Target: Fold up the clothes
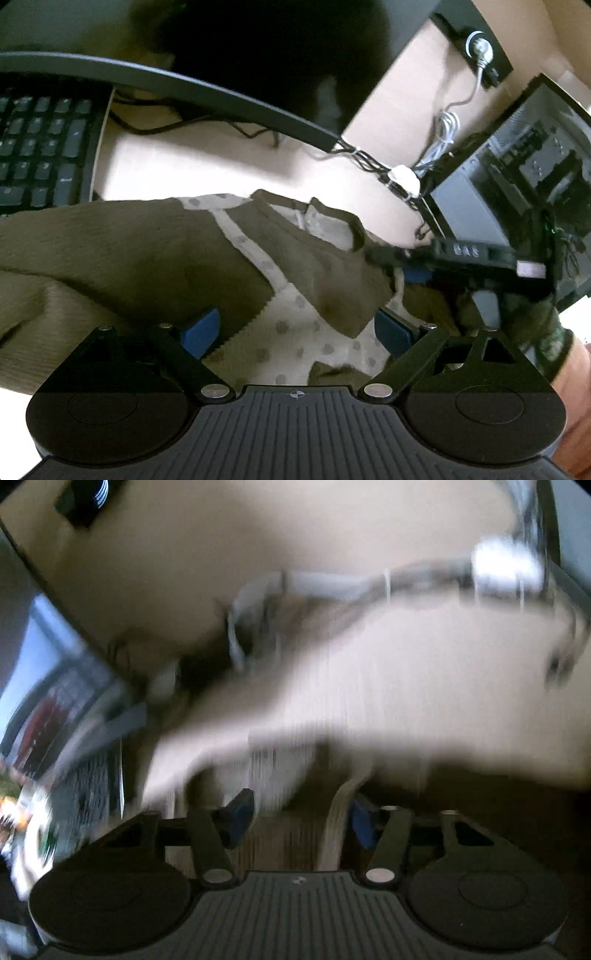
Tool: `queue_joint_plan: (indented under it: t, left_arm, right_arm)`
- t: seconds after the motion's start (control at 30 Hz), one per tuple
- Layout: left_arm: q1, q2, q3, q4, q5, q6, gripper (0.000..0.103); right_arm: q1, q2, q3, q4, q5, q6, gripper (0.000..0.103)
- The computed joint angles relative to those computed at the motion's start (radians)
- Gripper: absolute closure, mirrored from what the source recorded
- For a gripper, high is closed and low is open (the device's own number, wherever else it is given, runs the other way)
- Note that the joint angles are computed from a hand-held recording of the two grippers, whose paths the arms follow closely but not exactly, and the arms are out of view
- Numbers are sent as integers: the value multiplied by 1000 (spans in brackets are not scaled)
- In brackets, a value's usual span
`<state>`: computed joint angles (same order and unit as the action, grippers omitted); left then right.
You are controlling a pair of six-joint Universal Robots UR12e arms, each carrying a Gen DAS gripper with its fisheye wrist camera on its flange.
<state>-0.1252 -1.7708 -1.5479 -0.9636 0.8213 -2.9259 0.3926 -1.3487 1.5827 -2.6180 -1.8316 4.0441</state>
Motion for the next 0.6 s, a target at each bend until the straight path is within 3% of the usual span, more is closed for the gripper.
queue_joint_plan:
  t: [0.07, 0.13, 0.3, 0.43, 0.53, 0.6]
  left_arm:
    - [3, -3, 1, -1, 7, -5, 8]
    - [2, -7, 3, 7, 31, -19, 8]
    - [6, -11, 0, 41, 65, -62, 8]
    - [8, 9, -14, 63, 82, -15, 8]
    - [10, 30, -28, 81, 91, 40, 7]
    - [15, 51, -48, 96, 85, 92, 7]
  right_arm:
    - [4, 15, -22, -14, -106, -29, 59]
    - [15, 32, -50, 38, -208, -85, 59]
    - [40, -3, -34, 85, -177, -173, 44]
    - [144, -35, -40, 205, -342, -205, 36]
    - [236, -62, -56, 367, -447, -162, 34]
    - [290, -65, -82, 496, -475, -127, 32]
